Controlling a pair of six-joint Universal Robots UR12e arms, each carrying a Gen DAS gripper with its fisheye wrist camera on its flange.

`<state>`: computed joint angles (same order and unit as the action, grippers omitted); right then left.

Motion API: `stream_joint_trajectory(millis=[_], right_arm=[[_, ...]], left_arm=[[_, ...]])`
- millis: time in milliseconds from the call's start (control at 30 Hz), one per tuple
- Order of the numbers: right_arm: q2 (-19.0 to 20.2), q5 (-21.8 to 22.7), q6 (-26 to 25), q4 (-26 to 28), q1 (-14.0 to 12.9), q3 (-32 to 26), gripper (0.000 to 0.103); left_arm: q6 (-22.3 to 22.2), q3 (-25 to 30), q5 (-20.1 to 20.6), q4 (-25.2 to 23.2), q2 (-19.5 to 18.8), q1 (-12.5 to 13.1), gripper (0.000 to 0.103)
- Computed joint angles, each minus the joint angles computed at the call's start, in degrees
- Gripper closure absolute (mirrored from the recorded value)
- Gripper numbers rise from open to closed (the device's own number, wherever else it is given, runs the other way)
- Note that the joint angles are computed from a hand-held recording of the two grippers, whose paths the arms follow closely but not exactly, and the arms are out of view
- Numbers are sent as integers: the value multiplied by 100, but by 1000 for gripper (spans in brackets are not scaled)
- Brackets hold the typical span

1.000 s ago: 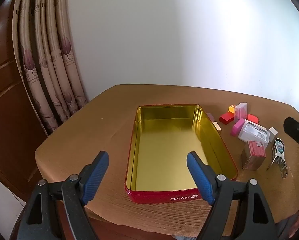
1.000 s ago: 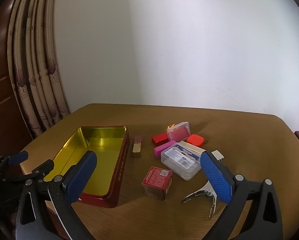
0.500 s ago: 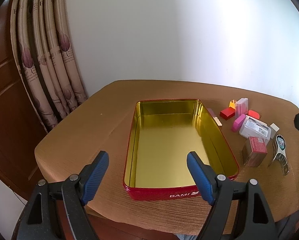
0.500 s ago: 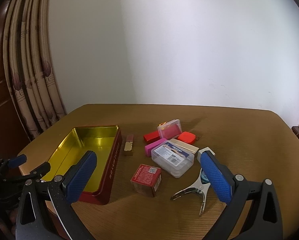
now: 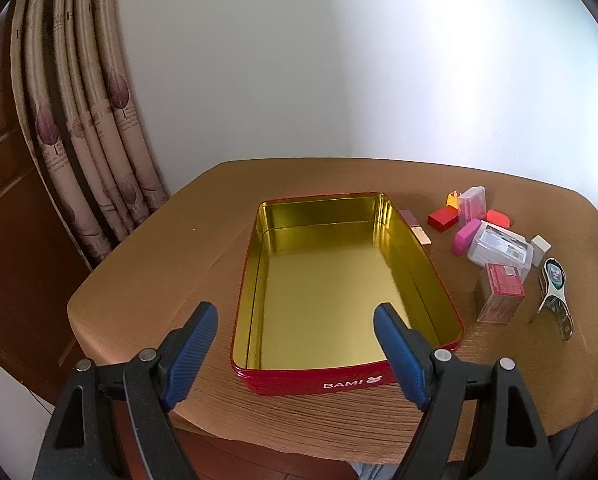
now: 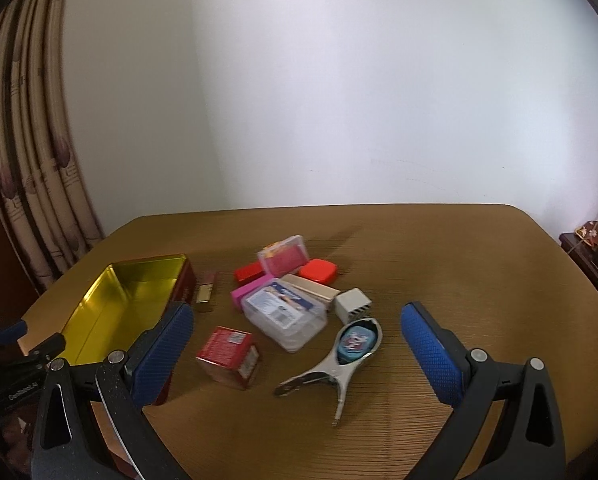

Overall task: Organize rigid objects
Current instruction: 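Move the left gripper toward the red QR-code box beside the tin, then grasp the red QR-code box with the left gripper and lift it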

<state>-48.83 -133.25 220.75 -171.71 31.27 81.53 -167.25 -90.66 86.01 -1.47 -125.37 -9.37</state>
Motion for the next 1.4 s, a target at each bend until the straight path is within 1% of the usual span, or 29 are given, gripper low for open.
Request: stream_joint_trajectory(millis=[200,267,367,500,567,667,800,867,933,1000,1067,1200,1333,1400], right_arm=[[-193,-113,189,16,-70,315,0],[-272,-167,280,32,-107,427,0],[-418,-270,403,68,-165,622,0],[-579,-336,581,91,-236,874,0],[-643,-294,672,129,-282,987,0],[-726,-187,796,193,-361,1148,0],[-816,-37,1061,218,-462,1337,0],[-862,15,1186,182,-501,1436,0],[-892,62,1260,151,-532,1506,0],[-906,112,1286,131,-555,1547,0],[-905,185,1301,100,-574,1574,0],[-906,355,1292,84,-605,1624,0],[-899,460,1356,121,-632,1643,0],[-899,522,1398,149,-646,1654,0]], left_arm=[[-60,35,-79,-231,53,-44,20],[-18,60,-107,-350,72,-83,20],[184,104,-107,-457,79,-171,20],[532,243,-269,-759,51,-319,20],[692,344,-364,-946,19,-397,20],[813,549,-383,-1233,-70,-541,20],[857,960,-409,-1845,-246,-695,20],[857,1059,-392,-1903,-309,-742,20],[888,1204,-354,-2094,-384,-794,20],[903,1380,-353,-2411,-467,-827,20],[925,1493,-337,-2588,-532,-845,20],[1007,1669,-448,-2968,-636,-850,20],[1090,1793,-420,-3201,-709,-868,20],[1126,1843,-354,-3206,-758,-886,20]])
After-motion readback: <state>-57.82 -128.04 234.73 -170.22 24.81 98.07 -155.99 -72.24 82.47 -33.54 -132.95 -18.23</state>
